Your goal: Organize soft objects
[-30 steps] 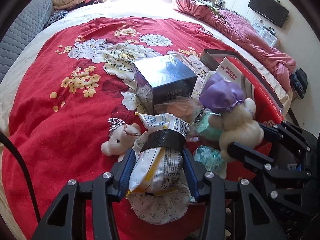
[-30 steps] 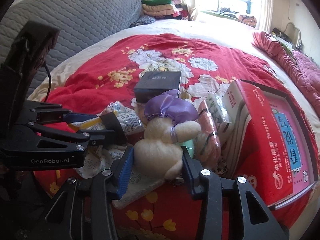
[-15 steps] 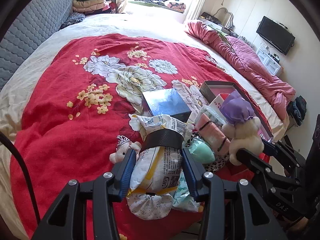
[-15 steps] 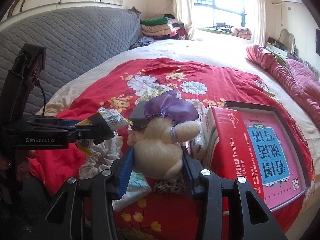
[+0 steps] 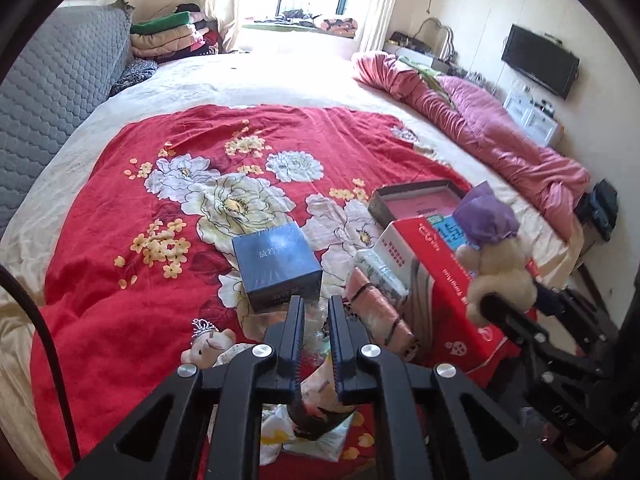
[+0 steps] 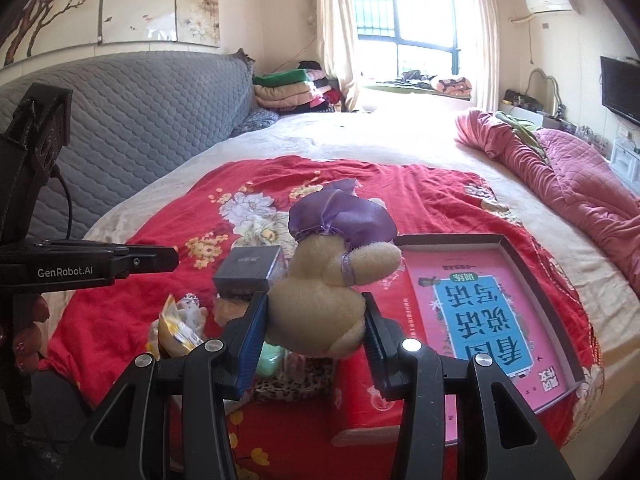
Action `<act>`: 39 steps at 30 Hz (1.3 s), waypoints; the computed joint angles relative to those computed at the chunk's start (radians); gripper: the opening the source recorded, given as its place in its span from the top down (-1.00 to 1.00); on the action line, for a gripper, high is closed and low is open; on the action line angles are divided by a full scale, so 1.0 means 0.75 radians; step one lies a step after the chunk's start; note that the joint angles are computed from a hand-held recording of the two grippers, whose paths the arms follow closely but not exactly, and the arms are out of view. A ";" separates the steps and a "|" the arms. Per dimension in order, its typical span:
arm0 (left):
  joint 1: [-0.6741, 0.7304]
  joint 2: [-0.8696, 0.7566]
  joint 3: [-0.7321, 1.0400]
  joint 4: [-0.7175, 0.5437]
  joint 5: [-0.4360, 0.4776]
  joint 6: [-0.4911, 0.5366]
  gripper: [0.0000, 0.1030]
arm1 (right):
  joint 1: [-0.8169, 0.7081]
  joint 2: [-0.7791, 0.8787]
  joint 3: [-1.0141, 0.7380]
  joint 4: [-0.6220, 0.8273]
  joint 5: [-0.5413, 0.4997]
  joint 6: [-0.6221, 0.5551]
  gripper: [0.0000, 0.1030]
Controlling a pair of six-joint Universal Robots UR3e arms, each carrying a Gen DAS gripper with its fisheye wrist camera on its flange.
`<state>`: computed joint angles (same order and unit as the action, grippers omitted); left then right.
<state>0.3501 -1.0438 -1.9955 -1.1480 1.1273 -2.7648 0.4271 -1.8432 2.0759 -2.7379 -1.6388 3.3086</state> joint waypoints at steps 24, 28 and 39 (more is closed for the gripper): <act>-0.180 0.265 -0.283 -0.139 0.011 0.256 -0.01 | -0.345 -0.284 0.183 0.072 0.258 -0.041 0.10; -0.272 0.080 -0.231 0.019 0.035 0.114 -0.02 | -0.475 -0.384 0.208 0.157 0.306 -0.101 0.10; -0.454 -0.240 -0.082 0.263 0.122 -0.129 -0.02 | -1.108 -0.777 0.328 0.553 0.656 -0.346 0.10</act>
